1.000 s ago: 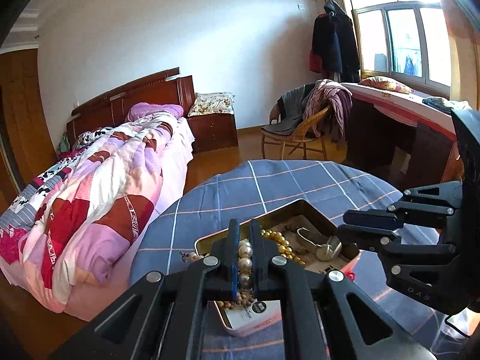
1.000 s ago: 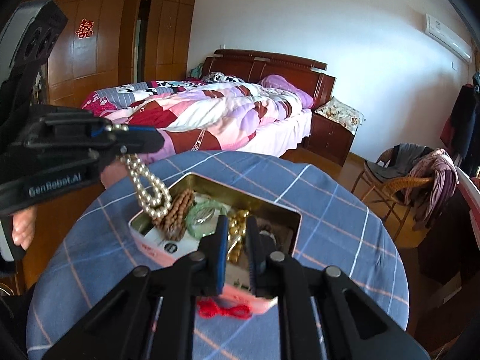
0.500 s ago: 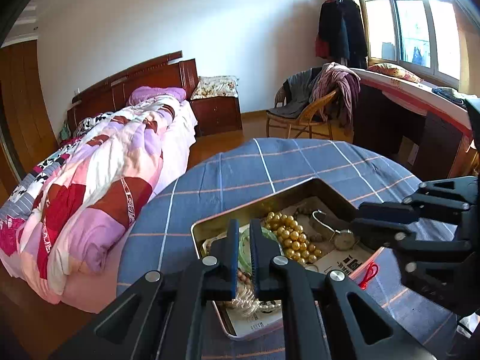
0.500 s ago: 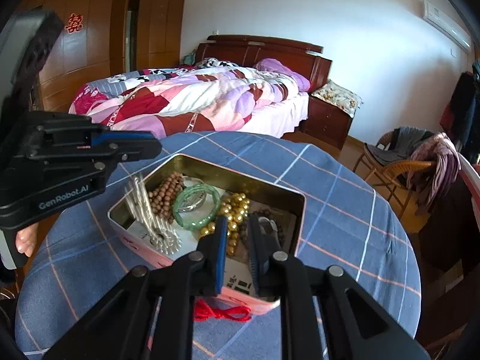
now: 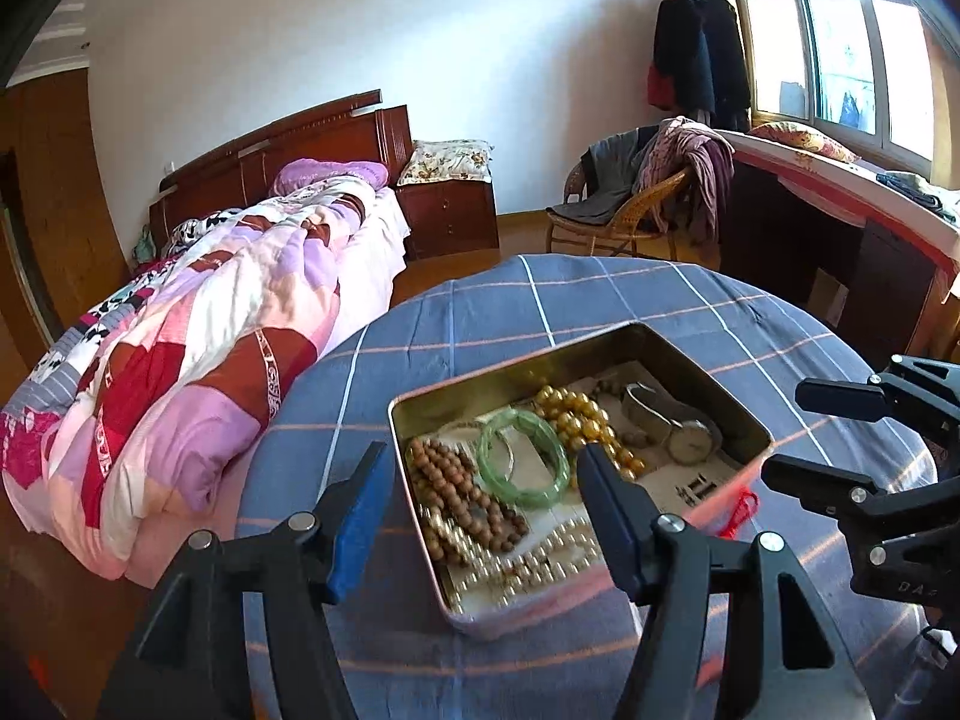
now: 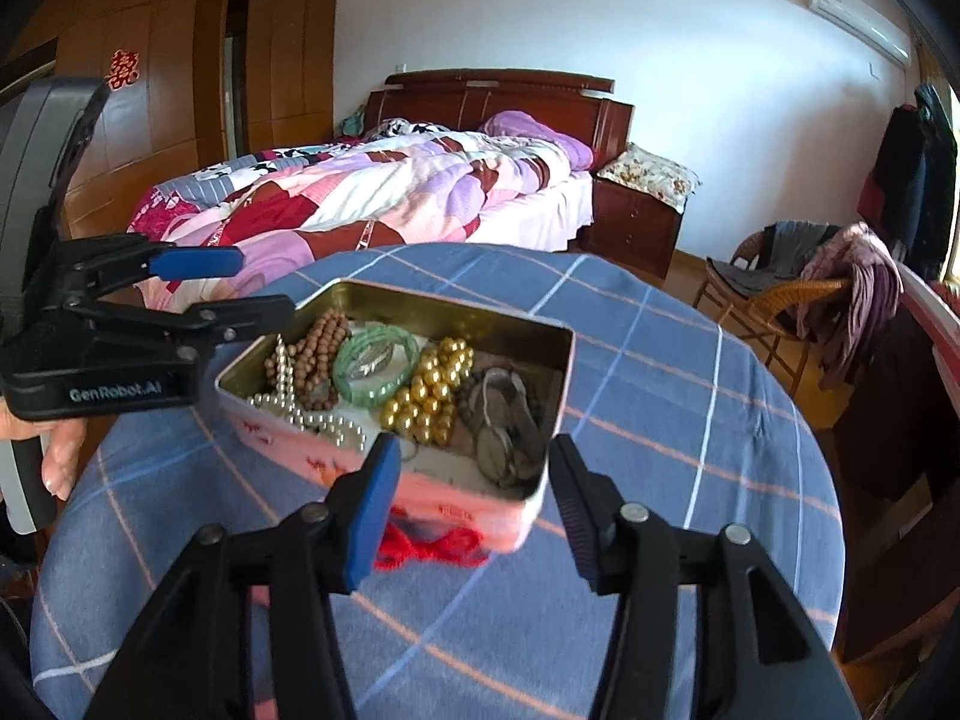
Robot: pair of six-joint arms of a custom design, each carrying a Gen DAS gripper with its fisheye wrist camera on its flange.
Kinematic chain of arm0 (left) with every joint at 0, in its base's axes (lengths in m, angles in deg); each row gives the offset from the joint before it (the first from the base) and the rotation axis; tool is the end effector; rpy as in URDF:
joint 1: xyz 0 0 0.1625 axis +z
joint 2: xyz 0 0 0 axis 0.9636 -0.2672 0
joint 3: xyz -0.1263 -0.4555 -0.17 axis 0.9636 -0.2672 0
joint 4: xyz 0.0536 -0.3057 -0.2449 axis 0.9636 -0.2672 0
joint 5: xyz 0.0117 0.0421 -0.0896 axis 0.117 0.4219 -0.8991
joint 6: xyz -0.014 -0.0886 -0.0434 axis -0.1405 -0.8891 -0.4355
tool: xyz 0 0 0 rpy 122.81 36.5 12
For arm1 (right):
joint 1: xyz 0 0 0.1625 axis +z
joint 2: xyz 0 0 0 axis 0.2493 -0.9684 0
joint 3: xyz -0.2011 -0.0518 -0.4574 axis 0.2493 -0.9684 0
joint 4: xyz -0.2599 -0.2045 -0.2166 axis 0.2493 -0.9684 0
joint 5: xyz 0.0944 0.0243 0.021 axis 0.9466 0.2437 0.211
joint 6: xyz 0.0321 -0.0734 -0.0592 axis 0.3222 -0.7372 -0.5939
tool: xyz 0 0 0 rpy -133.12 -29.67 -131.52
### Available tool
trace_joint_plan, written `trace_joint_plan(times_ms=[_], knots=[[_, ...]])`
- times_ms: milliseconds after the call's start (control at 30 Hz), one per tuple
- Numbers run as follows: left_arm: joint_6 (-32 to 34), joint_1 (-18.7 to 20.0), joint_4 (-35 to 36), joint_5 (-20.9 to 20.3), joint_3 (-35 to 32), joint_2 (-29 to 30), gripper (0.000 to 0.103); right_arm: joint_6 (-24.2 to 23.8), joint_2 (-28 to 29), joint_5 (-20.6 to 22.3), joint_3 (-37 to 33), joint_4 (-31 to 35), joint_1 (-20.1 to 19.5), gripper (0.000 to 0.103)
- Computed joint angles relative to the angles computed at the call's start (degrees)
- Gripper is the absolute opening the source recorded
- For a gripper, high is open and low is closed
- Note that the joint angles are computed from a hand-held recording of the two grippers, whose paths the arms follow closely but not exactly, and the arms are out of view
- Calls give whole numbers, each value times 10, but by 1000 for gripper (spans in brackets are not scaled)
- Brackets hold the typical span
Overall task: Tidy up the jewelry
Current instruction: 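Lower the pearls into the tin with the left tool while the right tool drops the ring in, then grasp the pink bangle with the left tool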
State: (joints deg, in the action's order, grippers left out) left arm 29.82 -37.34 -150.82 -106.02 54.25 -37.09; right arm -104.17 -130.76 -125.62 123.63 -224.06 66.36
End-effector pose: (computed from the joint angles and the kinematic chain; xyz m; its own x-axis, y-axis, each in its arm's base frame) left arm -0.4863 -0.6520 -0.0099 -0.6245 -0.0203 -0.7807 0.6236 0.5889 -0.5141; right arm 0.0262 -0.6913 0.4265 -0.4959 -0.6538 0.5715 -0.8656 0.4250 -0.2649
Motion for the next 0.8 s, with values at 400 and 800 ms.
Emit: trace_joint_plan(times_ms=[400,800], knots=[[-114,-30,80,-56,72,-4,63,13,-7,-42,13,-2,-25,62],[-116,-20,142,-146,53,9,11,13,-3,-53,14,7,-18,64]])
